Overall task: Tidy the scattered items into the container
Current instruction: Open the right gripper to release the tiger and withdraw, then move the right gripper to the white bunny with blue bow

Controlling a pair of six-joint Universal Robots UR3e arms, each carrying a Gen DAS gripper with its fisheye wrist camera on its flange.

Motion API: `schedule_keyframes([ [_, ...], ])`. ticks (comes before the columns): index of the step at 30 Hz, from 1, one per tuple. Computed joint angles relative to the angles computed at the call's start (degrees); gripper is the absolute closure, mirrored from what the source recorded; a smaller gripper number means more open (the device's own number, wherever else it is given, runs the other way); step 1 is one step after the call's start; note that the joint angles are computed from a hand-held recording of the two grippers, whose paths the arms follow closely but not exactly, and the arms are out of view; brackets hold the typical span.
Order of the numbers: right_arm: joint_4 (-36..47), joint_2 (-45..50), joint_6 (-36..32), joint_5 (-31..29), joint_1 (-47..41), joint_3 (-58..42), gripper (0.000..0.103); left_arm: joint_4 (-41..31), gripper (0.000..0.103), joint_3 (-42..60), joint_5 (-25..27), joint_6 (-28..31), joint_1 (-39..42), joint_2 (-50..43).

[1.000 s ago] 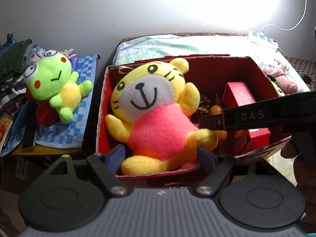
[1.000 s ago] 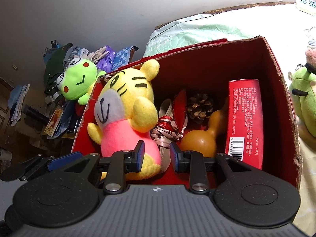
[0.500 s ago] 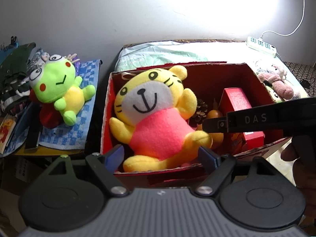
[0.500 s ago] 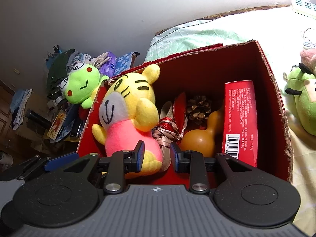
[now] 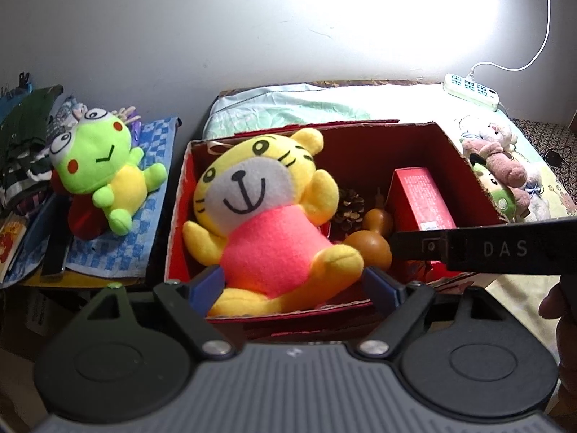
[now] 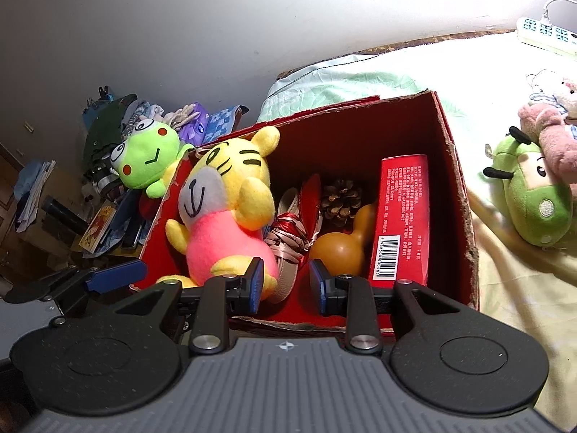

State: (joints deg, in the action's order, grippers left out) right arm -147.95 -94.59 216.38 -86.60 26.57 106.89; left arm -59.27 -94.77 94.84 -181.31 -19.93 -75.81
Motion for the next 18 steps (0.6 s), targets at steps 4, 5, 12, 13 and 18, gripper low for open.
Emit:
schedule_keyframes([
  [4, -0.46, -3.74, -1.27, 1.4, -1.68, 2.57, 0.072, 2.29, 0.017, 1.88, 5.12, -1.19, -5.84, -2.15],
  [5, -0.39, -4.94, -1.78, 1.85, -2.33, 3.32, 0.072, 2.53, 0.017, 2.67, 5.99, -1.65, -7.14, -3.01],
  [12, 4.84, -17.25, -9.75, 7.03, -10.35, 10.12, 0.072, 0.78, 0.017, 12.62, 11.32, -9.34, -15.97, -12.21],
  [13, 6.14, -19.85, -11.11, 8.07, -12.2, 11.44, 0.072, 0.41, 0.017, 14.29, 12.19, -10.19, -17.55, -13.71],
  [18, 20.71, -37.04, -22.46, 19.37, -28.73, 17.25, 0.066, -1.38, 0.017, 24.43, 16.96, -14.57, -25.83, -22.86],
])
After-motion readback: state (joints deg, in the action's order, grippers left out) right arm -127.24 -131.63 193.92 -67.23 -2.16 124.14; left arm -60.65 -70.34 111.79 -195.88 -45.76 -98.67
